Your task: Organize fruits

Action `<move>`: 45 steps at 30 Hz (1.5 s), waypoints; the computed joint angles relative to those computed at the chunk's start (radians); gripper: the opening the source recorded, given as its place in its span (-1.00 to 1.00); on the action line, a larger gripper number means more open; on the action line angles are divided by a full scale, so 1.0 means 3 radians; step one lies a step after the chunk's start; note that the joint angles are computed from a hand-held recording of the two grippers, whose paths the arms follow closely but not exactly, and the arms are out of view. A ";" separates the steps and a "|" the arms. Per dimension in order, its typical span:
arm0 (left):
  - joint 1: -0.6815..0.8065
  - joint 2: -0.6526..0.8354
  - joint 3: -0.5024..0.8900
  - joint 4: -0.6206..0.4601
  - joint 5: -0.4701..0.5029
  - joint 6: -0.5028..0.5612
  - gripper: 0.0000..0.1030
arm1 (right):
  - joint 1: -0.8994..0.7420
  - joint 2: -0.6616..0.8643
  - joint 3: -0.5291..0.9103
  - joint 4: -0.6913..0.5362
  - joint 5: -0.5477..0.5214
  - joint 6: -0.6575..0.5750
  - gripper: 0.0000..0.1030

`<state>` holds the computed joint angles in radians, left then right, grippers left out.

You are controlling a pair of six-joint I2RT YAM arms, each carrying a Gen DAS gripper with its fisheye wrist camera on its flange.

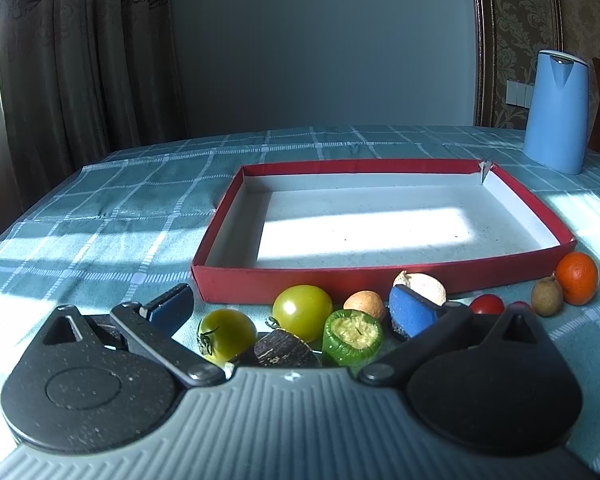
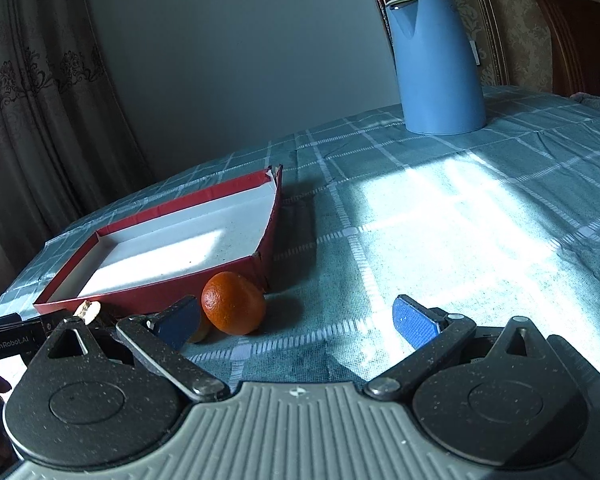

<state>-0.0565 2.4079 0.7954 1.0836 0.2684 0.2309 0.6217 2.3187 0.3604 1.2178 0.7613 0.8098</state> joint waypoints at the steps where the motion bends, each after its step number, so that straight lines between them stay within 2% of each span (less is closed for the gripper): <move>1: -0.0001 0.0000 0.0003 -0.0007 -0.0003 0.0001 1.00 | 0.0038 -0.0042 0.0074 -0.0177 0.0043 -0.0091 1.00; 3: -0.0002 0.0000 0.0006 -0.0012 -0.0005 0.0000 1.00 | 0.0122 -0.0071 0.0219 -0.0433 0.0211 -0.0228 0.96; 5: -0.0002 0.0000 0.0006 -0.0012 -0.0005 0.0000 1.00 | 0.0131 -0.0096 0.0354 -0.0640 0.0267 -0.0396 0.83; 8: -0.0002 0.0000 0.0006 -0.0012 -0.0005 -0.0001 1.00 | 0.0008 -0.0121 0.0479 -0.0784 0.0010 -0.0576 0.55; 11: -0.0002 0.0000 0.0006 -0.0012 -0.0005 -0.0001 1.00 | -0.0141 -0.0150 0.0592 -0.0977 -0.0299 -0.0629 0.49; 13: -0.0002 0.0000 0.0006 -0.0012 -0.0005 -0.0001 1.00 | -0.0223 -0.0136 0.0580 -0.0878 -0.0483 -0.0682 0.41; 15: -0.0005 -0.0002 0.0007 -0.0022 -0.0006 0.0002 1.00 | -0.0263 -0.0109 0.0540 -0.0710 -0.0618 -0.0779 0.16; 19: -0.0003 -0.0001 0.0019 -0.0044 -0.0004 0.0002 1.00 | -0.0245 -0.0088 0.0534 -0.0612 -0.0727 -0.0909 -0.15; 24: 0.0017 -0.0006 0.0022 -0.0059 0.0005 -0.0011 1.00 | -0.0279 -0.0078 0.0593 -0.0634 -0.0745 -0.0978 -0.18; 29: 0.0196 0.0016 -0.0109 0.0279 0.0109 -0.0029 1.00 | -0.0381 -0.0011 0.0422 -0.0262 -0.0826 -0.0816 -0.18; 31: 0.0386 0.0022 -0.0143 0.0354 0.0296 0.0021 1.00 | -0.0459 0.0024 0.0352 -0.0089 -0.0949 -0.0766 -0.18; 33: 0.0529 0.0065 -0.0149 0.0424 0.0369 0.0048 1.00 | -0.0443 0.0019 0.0357 -0.0104 -0.0921 -0.0777 -0.18; 37: 0.0788 0.0041 -0.0052 0.0074 0.0802 0.0252 1.00 | -0.0403 0.0019 0.0349 -0.0065 -0.0904 -0.0830 -0.18; 39: 0.0811 0.0038 -0.0060 0.0076 0.0925 0.0288 1.00 | -0.0408 0.0011 0.0359 -0.0105 -0.0929 -0.0835 -0.18; 42: 0.0717 -0.0004 -0.0083 -0.0091 0.0904 0.0633 1.00 | -0.0413 0.0019 0.0346 -0.0073 -0.0925 -0.0825 -0.18; 45: 0.0615 0.0018 -0.0164 0.0037 0.0781 0.0827 1.00 | -0.0410 0.0013 0.0353 -0.0099 -0.0925 -0.0821 -0.18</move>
